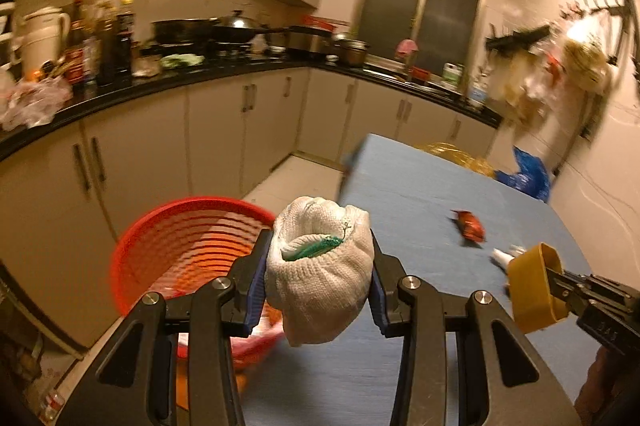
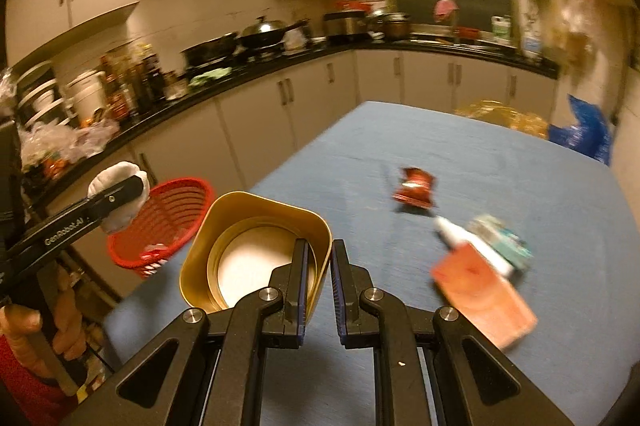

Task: Collect trash
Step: 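Carry the glove in the left tool while the right tool carries the container to the basket, then open both tools to drop the glove and container into the red basket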

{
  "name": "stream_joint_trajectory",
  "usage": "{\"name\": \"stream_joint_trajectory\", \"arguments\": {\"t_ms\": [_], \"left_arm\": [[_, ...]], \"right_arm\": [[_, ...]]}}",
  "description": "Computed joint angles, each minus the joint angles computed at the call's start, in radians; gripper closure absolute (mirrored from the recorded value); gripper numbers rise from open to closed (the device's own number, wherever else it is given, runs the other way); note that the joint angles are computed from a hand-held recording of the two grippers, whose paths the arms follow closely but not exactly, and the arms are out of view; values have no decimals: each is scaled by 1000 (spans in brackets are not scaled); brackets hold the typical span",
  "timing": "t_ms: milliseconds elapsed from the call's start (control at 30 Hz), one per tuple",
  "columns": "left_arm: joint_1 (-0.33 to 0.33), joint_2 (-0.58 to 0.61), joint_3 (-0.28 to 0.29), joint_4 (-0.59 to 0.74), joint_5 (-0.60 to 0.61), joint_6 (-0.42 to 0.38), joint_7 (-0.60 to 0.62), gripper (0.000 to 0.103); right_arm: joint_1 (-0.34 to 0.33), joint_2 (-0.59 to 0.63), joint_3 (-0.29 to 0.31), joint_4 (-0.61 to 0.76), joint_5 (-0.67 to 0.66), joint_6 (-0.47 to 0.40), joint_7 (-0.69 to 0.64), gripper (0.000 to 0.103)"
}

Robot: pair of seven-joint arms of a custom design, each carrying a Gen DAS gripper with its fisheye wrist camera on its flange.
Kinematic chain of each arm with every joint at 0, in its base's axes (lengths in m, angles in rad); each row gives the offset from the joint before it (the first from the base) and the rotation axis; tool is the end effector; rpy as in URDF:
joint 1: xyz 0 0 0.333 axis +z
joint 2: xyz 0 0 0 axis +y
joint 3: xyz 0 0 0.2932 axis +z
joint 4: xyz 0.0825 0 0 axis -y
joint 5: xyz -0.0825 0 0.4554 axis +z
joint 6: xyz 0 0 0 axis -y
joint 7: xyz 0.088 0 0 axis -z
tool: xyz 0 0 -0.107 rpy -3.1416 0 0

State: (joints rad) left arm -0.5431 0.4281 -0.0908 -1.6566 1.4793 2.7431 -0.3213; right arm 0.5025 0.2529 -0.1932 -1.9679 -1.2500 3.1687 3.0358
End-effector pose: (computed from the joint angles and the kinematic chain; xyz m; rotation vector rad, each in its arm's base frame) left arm 0.5863 -0.4714 0.3540 -1.6766 1.6131 -1.1295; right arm 0.6064 0.2892 0.3447 -1.7151 1.4943 -0.5915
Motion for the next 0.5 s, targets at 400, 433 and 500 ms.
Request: {"name": "stream_joint_trajectory", "arguments": {"t_ms": [400,433,500], "left_arm": [[90,-35,19,-95,-94,50,23,63],[91,-36,23,-98,-92,53,21,63],[96,-33,28,-100,-94,58,28,63]], "right_arm": [[-297,340,505,380,677,-170,-827,91],[-300,372,522,421,704,-191,-863,91],[-288,444,540,518,747,-238,-924,91]]}}
